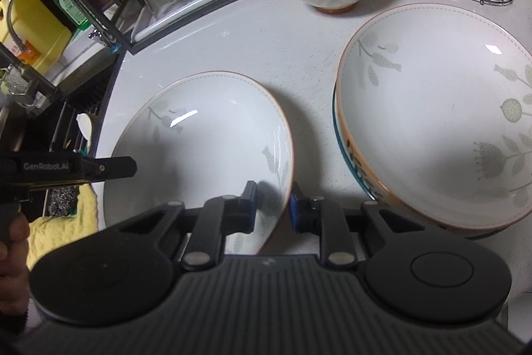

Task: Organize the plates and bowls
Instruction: 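Lift the second plate and carry it toward the plate stack, then lower the held leaf-print plate onto the plate stack with both grippers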

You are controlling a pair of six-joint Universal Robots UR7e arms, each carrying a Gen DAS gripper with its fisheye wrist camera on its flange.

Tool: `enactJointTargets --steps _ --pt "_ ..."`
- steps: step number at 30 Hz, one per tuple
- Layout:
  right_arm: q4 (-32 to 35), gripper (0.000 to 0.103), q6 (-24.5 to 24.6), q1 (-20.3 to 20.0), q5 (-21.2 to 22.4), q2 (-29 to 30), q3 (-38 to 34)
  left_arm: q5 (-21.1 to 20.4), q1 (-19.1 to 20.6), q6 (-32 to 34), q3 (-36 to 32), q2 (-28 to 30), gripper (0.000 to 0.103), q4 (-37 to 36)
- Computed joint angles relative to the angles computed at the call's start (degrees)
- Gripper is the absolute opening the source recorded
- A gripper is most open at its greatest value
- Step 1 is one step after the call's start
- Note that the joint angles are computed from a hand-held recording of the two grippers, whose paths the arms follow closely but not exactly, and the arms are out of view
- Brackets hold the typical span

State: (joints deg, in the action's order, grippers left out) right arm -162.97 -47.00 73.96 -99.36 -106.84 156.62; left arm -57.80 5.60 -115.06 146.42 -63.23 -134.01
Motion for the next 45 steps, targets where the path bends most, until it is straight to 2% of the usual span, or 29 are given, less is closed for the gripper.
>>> enactJointTargets --steps 7,15,19,26,37,45 --pt "1.9 0.021 1.8 1.5 0.1 -2.3 0.2 -0.6 -0.6 0.6 0.5 -3.5 0.023 1.8" --pt "9.3 0.021 2.0 2.6 1.5 -8.2 -1.9 0.8 -2.5 -0.5 -1.8 -6.0 0.023 5.7" --pt "13.7 0.021 0.7 2.1 3.5 -11.4 -4.1 2.5 -3.3 -1.7 -4.2 -5.9 0.023 7.6" --pt "19.8 0.021 -1.2 1.6 6.8 -14.7 -8.9 6.3 -2.7 -1.2 -10.9 -2.7 0.023 11.4" --pt "23.3 0.021 -3.7 -3.0 10.6 -14.9 -14.6 9.5 1.5 6.8 -18.3 4.4 0.022 7.0" --pt "25.1 0.021 -5.6 -7.0 12.8 -14.5 -17.4 9.5 4.2 11.3 -22.5 9.3 0.023 3.9"
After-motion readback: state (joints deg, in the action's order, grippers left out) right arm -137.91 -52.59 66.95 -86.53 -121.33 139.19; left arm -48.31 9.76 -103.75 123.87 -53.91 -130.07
